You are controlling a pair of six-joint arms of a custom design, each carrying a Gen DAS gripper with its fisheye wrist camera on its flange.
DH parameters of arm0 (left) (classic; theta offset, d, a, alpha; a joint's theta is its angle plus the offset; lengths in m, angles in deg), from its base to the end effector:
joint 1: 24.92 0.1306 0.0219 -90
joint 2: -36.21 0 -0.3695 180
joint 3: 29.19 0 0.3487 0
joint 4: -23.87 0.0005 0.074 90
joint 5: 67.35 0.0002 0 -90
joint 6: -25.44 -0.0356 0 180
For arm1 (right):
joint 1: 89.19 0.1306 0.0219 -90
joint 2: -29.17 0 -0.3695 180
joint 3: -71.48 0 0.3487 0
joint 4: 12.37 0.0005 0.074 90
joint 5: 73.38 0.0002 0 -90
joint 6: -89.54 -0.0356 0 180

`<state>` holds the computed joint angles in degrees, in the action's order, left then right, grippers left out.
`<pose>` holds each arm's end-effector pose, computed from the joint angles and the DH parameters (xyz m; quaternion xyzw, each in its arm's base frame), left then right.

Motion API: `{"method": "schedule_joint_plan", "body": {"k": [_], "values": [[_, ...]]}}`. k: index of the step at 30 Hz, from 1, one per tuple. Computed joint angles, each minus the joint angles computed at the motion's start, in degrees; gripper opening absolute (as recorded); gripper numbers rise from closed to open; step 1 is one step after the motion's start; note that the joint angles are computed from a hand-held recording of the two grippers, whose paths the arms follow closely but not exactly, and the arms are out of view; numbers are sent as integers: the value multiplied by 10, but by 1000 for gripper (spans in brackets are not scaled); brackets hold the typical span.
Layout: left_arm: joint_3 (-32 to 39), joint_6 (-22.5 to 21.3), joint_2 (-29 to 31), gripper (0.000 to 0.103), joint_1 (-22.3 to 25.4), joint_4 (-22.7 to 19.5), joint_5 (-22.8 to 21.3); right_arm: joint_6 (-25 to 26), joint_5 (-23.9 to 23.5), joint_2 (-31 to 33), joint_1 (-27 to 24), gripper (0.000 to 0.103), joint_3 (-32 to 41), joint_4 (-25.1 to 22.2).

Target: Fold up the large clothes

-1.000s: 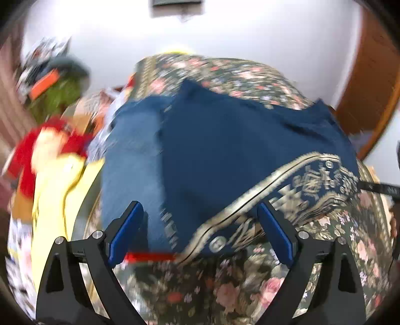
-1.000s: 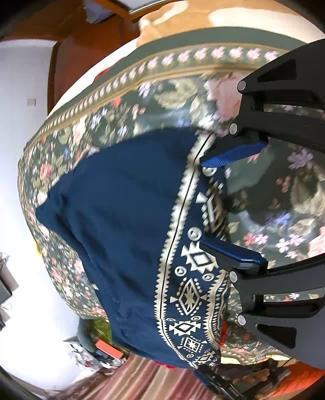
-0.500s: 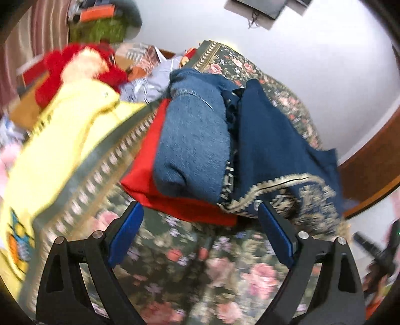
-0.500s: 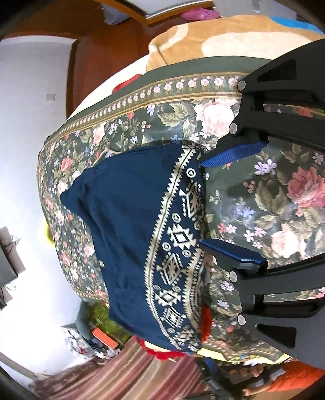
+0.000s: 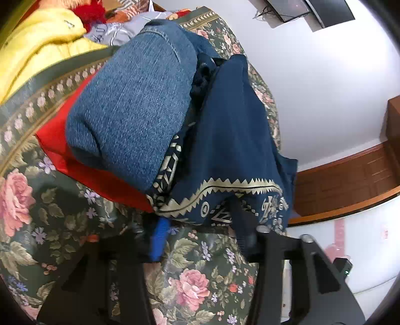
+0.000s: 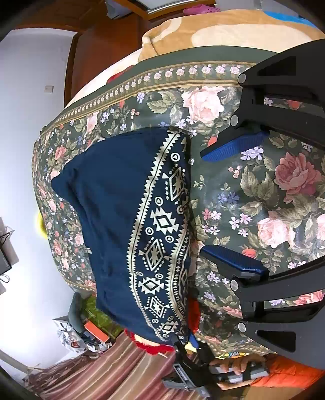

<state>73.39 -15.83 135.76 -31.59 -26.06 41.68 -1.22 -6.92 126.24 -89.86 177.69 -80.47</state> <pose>0.5000 -0.0707 0.4347 -0.2725 0.8780 -0.3045 0.2493 0.4666 0.0083 0.4612 -0.0428 0.9439 0.1968 0.2618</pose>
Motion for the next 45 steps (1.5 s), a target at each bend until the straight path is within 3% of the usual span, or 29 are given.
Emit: {"method": "schedule_joint_plan", "body": {"k": [1,3,9,11,13,17,23,25,31,32,35,37,42,45], "values": [[4,-11,-1,27,-3,0,-13,2,0,0,0,66,-1,0],[20,-36,-3,19,-12,-11,-37,6,3,1,0,66,-2,-1],[66,-91,16,18,-17,-19,-61,-5,1,11,0,66,2,-4],[68,-78,27,21,-13,-24,-61,-4,-3,11,2,66,3,-2],[55,-58,31,38,-8,-3,-49,3,-2,11,6,66,4,1],[-7,-12,11,44,0,80,-21,11,5,20,13,66,14,-5],[-28,29,10,62,-3,148,-15,6,8,38,25,66,32,-8],[-17,29,20,65,-5,155,-22,6,8,44,31,66,39,-7],[50,25,65,65,-22,121,-75,4,11,64,50,66,77,-4],[69,20,74,65,-29,100,-97,4,12,69,54,66,87,-3],[108,-1,90,42,-46,61,-150,2,18,80,63,66,105,1],[136,-10,99,22,-57,35,-186,1,24,88,69,66,118,1],[162,-42,88,14,-77,29,-237,-17,25,117,78,66,168,-7],[166,-33,71,13,-81,47,-260,-51,14,129,83,66,197,6]]}}
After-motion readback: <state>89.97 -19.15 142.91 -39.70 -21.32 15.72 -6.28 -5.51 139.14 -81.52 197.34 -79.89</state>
